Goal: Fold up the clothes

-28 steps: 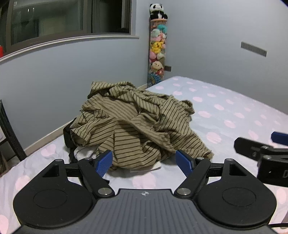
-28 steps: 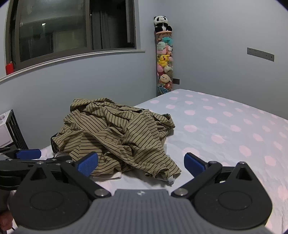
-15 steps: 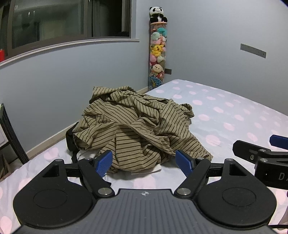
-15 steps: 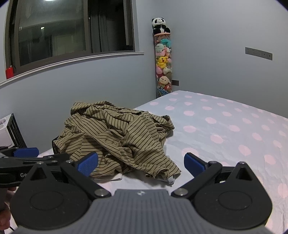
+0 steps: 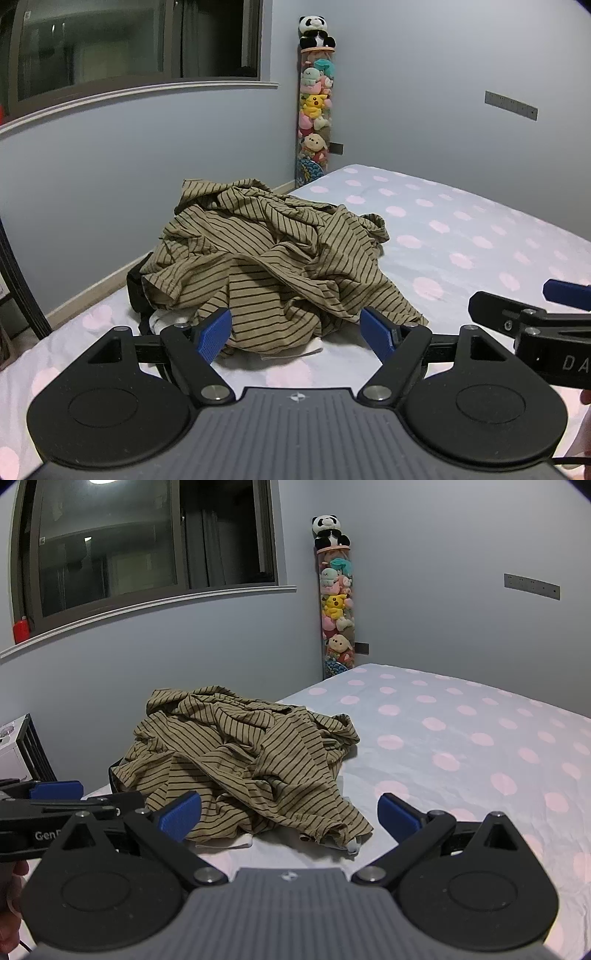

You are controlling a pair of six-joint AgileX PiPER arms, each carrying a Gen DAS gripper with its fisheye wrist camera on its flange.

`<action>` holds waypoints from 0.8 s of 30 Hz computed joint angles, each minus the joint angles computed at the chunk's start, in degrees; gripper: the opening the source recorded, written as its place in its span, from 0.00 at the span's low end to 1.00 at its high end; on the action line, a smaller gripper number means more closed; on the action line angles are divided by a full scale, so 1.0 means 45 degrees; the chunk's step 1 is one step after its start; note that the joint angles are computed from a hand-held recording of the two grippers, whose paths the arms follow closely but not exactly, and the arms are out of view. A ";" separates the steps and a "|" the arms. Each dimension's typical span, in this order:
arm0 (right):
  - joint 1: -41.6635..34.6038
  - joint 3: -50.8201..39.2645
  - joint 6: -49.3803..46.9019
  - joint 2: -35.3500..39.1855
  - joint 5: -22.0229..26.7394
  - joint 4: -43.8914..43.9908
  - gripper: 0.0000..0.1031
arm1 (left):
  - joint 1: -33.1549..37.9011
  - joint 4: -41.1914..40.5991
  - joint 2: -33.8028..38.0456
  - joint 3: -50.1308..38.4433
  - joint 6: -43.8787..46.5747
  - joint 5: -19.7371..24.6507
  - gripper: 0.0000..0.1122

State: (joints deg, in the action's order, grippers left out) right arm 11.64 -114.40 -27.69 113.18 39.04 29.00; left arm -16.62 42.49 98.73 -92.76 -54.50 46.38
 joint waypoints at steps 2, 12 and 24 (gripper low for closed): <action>0.0023 -0.0025 -0.0059 0.0037 -0.0024 0.0010 0.99 | -0.0142 0.0421 0.0068 -0.0031 -0.0175 0.0229 0.68; -0.0027 -0.0004 -0.0202 0.0096 -0.0049 0.0168 0.99 | -0.0248 0.1036 -0.0028 0.0000 -0.0910 0.0372 0.68; -0.0097 -0.0021 -0.1326 0.0086 -0.0006 0.0993 0.99 | 0.0132 0.0495 -0.0071 -0.1207 0.1445 0.1076 0.70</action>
